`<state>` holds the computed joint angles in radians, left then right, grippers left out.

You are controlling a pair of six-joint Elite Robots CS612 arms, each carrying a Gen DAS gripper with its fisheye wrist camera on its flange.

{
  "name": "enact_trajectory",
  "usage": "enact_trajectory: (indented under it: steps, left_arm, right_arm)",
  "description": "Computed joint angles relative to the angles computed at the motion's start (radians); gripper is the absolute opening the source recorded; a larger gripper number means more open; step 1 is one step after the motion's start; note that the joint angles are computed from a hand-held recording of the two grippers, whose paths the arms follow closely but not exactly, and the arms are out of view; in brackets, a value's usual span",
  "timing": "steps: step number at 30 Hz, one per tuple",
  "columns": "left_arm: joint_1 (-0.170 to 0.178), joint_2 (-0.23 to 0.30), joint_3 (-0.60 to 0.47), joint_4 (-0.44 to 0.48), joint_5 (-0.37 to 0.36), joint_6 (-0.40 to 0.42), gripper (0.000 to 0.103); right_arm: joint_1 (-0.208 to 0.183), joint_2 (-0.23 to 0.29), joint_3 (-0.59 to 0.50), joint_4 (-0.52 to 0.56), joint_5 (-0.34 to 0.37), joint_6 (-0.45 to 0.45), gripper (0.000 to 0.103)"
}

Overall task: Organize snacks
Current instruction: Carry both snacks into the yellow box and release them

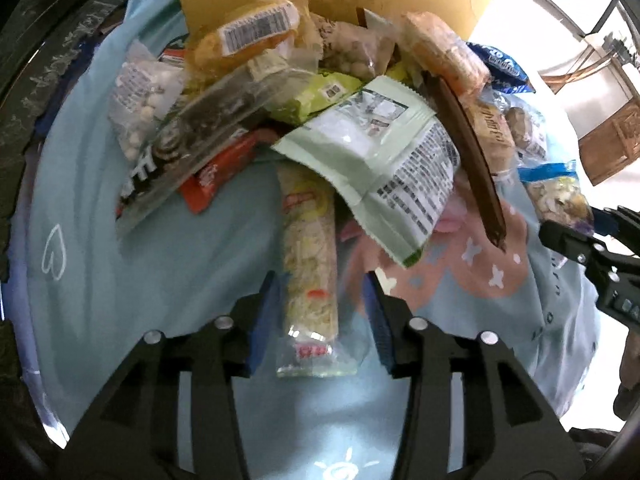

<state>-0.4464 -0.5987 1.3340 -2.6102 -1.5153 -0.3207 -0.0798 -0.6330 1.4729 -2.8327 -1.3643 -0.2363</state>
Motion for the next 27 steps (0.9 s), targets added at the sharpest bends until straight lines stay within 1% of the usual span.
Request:
enact_trajectory:
  steps: [1,2,3,7,11,16,19,24,27]
  left_arm:
    - [0.0,0.006,-0.011,0.021,0.003,0.001,0.039]
    - [-0.001,0.013,-0.025,0.052,0.004,-0.007,0.031]
    - [0.001,0.017,-0.028,0.056,0.002,-0.017,0.028]
    - [0.0,0.01,-0.018,0.055,0.02,-0.017,0.027]
    - [-0.001,-0.016,0.019,0.013,0.036,-0.024,0.027]
    - [-0.01,-0.076,0.085,-0.05,0.058,-0.017,0.027]
    - [-0.011,-0.105,0.103,-0.084,0.068,-0.024,0.027]
    - [-0.005,-0.134,0.097,-0.149,0.072,-0.013,0.027]
    - [-0.004,-0.135,0.071,-0.182,0.084,0.002,0.027]
  right_arm:
    - [-0.001,-0.001,0.001,0.001,0.002,0.001,0.049]
    - [0.0,-0.001,0.002,-0.002,0.001,0.001,0.049]
    - [0.0,-0.001,0.003,-0.004,-0.002,0.002,0.049]
    - [0.0,-0.001,0.002,-0.008,0.001,0.004,0.049]
    - [-0.002,-0.007,0.001,-0.009,0.018,-0.006,0.049]
    - [-0.001,-0.027,0.01,-0.041,0.055,-0.033,0.049]
    - [0.0,-0.038,0.01,-0.066,0.08,-0.042,0.049]
    - [0.005,-0.05,-0.003,-0.124,0.11,-0.039,0.049]
    - [0.012,-0.048,-0.024,-0.163,0.118,-0.051,0.049]
